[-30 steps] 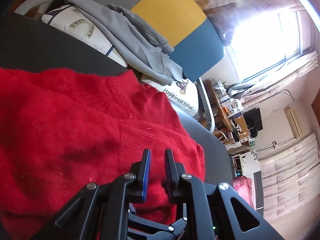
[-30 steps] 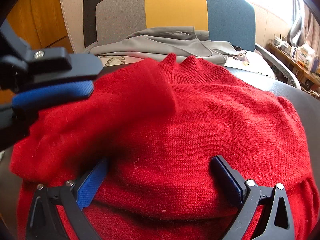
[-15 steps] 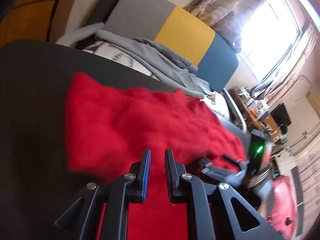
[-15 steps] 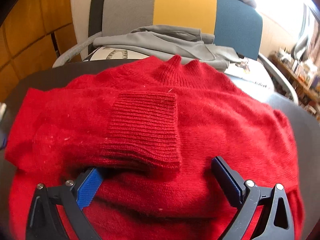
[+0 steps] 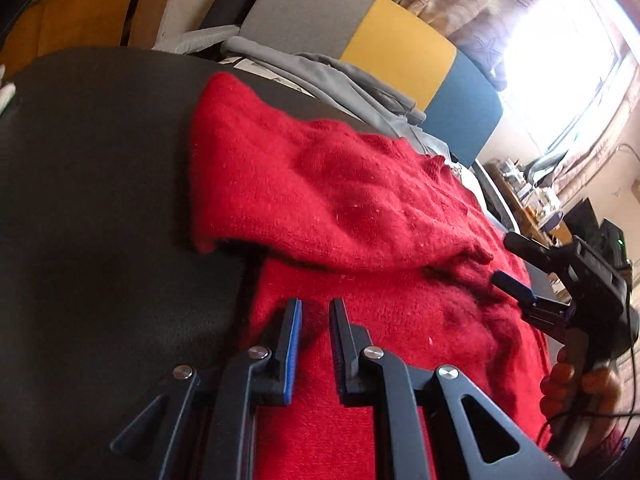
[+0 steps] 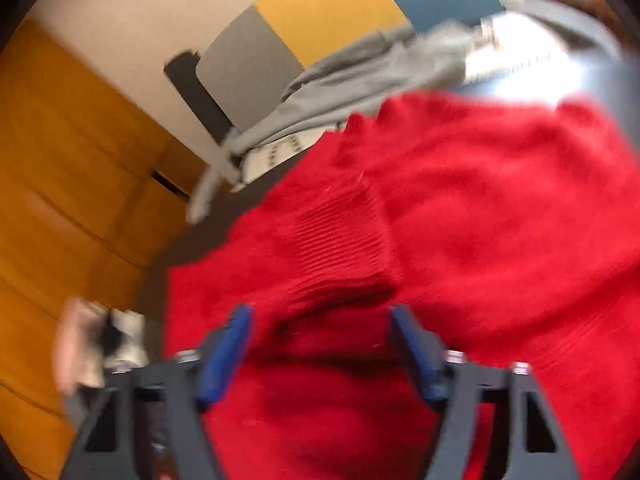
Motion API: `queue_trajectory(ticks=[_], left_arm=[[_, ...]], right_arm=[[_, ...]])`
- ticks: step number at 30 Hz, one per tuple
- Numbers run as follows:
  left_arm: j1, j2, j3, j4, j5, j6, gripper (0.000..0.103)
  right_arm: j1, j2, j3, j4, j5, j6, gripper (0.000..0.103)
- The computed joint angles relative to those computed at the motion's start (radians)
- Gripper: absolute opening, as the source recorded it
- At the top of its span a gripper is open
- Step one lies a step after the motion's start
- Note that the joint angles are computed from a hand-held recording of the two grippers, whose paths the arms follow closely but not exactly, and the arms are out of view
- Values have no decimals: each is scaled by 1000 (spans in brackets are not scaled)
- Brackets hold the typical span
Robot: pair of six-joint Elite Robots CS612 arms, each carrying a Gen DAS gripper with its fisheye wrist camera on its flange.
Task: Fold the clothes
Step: 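Grasp the ribbed red sleeve cuff with the right gripper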
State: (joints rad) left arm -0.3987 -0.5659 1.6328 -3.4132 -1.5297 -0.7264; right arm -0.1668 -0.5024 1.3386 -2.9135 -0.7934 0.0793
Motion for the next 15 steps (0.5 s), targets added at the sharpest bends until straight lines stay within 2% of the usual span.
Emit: queue_trajectory(ticks=[4, 12, 14, 15], left_arm=[[-1, 2, 3, -10, 4, 9, 13], [-5, 6, 6, -26, 16, 29, 13], [-5, 7, 7, -33, 16, 32, 13], [-3, 8, 7, -40, 11, 28, 13]], right_arm=[[-4, 29, -19, -23, 87, 105, 59], [16, 74, -72, -41, 140, 221, 56], [23, 85, -82, -60, 137, 255, 46], [27, 87, -87, -53, 125, 256, 29]])
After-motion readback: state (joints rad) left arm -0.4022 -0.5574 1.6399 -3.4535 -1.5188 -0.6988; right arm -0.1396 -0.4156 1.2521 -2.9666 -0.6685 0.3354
